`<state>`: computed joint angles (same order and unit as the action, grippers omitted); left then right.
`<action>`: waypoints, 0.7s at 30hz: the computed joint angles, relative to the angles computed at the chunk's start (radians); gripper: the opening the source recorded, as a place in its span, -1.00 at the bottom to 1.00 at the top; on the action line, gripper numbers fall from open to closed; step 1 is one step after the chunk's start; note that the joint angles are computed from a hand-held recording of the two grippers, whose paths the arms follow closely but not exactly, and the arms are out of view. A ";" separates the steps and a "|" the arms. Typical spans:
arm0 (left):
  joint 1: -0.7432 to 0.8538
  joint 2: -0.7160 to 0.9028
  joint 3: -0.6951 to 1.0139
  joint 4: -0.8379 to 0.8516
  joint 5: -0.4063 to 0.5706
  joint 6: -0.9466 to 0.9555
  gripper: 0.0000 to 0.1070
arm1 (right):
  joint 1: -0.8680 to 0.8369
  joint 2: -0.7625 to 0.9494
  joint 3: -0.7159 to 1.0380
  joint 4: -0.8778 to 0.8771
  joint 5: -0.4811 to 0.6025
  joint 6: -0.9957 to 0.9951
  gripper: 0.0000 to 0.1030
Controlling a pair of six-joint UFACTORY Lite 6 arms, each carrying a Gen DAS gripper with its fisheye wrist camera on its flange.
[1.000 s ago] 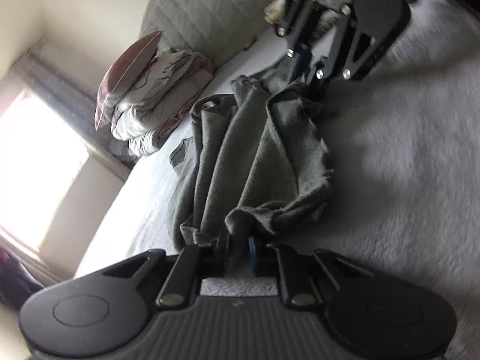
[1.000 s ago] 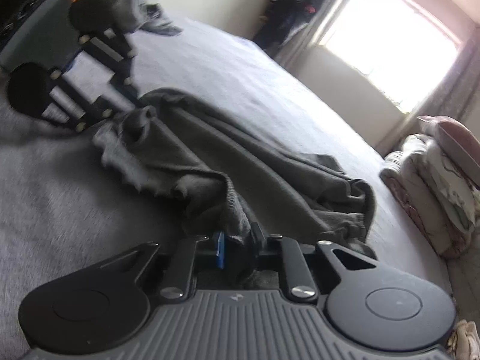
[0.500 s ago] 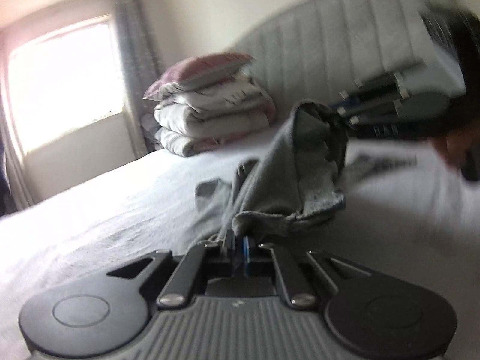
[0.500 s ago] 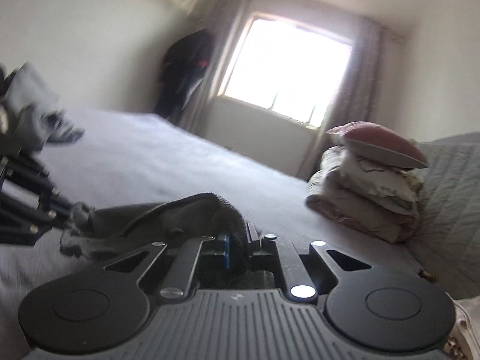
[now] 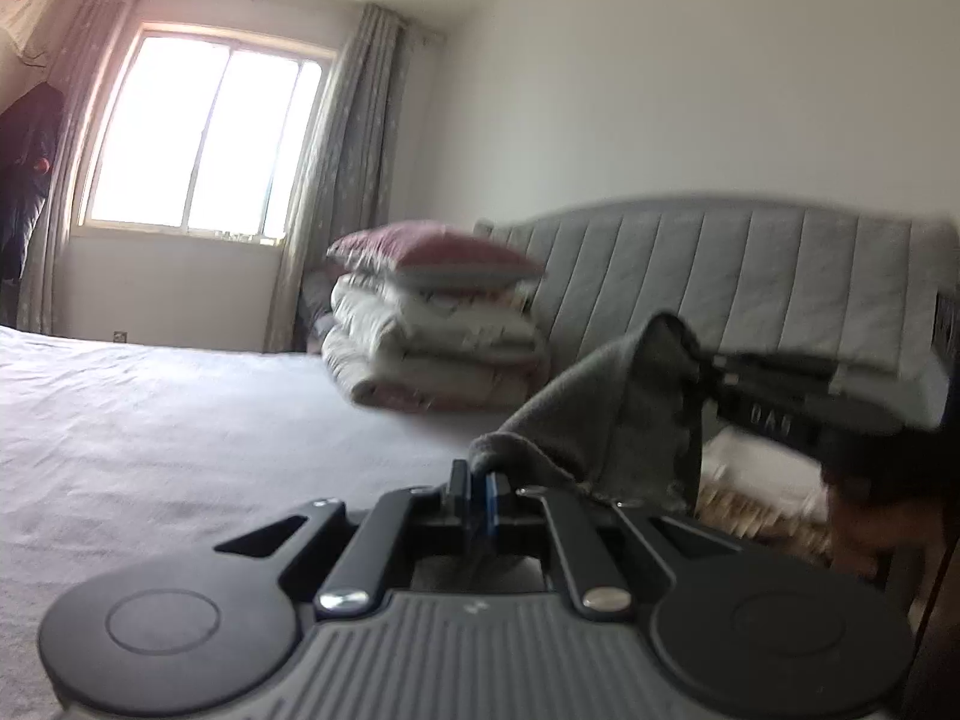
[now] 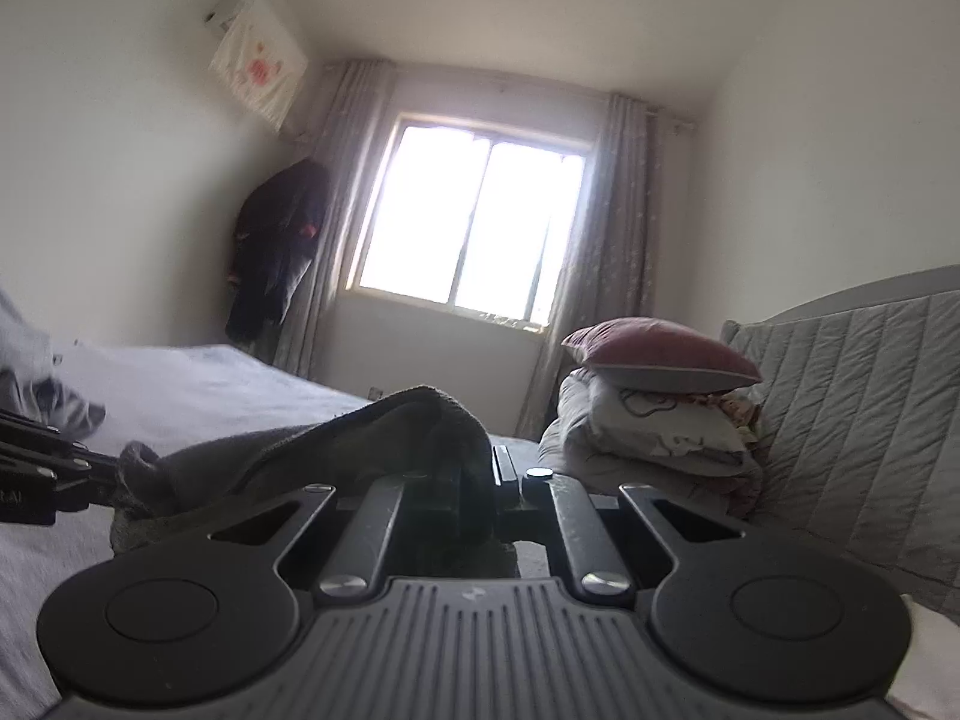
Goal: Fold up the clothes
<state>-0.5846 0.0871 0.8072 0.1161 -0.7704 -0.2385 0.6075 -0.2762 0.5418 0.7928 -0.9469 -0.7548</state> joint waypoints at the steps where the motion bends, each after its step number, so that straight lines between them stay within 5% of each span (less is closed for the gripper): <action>1: -0.013 -0.024 0.004 -0.015 0.013 -0.001 -0.92 | 0.003 -0.031 0.000 0.022 0.016 -0.023 -0.81; 9: -0.089 -0.180 0.017 -0.068 0.115 -0.036 -0.92 | 0.049 -0.233 0.048 0.203 0.111 -0.256 -0.81; 21: -0.230 -0.421 -0.003 -0.301 0.168 0.191 -0.92 | 0.369 -0.408 0.161 0.410 -0.054 -0.653 -0.82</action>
